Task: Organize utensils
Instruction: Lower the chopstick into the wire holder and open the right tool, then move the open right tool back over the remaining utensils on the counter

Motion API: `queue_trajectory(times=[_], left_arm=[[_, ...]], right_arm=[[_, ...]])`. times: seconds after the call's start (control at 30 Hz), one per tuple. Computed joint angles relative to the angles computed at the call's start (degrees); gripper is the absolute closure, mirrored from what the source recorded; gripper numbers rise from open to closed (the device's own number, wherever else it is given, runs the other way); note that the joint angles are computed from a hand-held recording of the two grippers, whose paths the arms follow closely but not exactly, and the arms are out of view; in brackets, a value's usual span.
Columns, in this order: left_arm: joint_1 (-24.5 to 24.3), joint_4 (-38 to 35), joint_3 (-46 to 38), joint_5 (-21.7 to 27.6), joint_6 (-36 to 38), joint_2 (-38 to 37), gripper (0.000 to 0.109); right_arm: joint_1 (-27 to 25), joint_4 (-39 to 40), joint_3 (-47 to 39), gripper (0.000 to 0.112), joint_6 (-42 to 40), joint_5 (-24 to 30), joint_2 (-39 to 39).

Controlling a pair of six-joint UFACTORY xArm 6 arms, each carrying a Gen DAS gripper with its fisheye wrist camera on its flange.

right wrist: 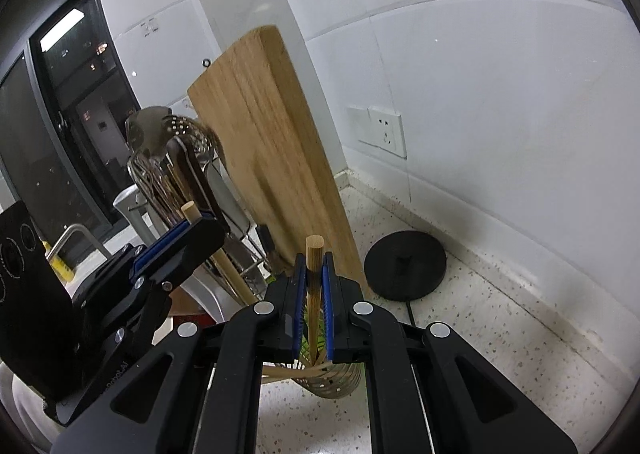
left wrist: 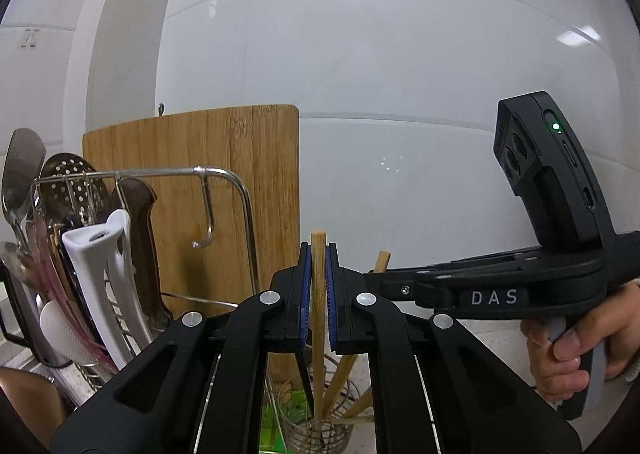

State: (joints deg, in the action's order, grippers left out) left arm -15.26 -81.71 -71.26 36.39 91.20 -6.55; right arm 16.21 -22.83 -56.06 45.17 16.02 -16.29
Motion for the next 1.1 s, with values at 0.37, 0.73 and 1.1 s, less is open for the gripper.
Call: queue_trajectory(times=[0.37, 0.73, 1.1], left_arm=[[-0.6, 2.2, 0.3, -0.6, -5.0, -2.7, 0.074], [-4.6, 4.5, 3.3, -2.1, -9.2, -8.5, 0.074], [-12.1, 9.2, 6.9, -5.2, -13.9, -10.9, 0.074]], right_arm=[[-0.7, 0.2, 2.8, 0.095, 2.0, -0.6, -5.5], [-2.5, -1.1, 11.0, 0.094, 4.2, 1.4, -17.8], [-4.7, -1.2, 20.8, 0.094, 5.6, 9.5, -33.1]])
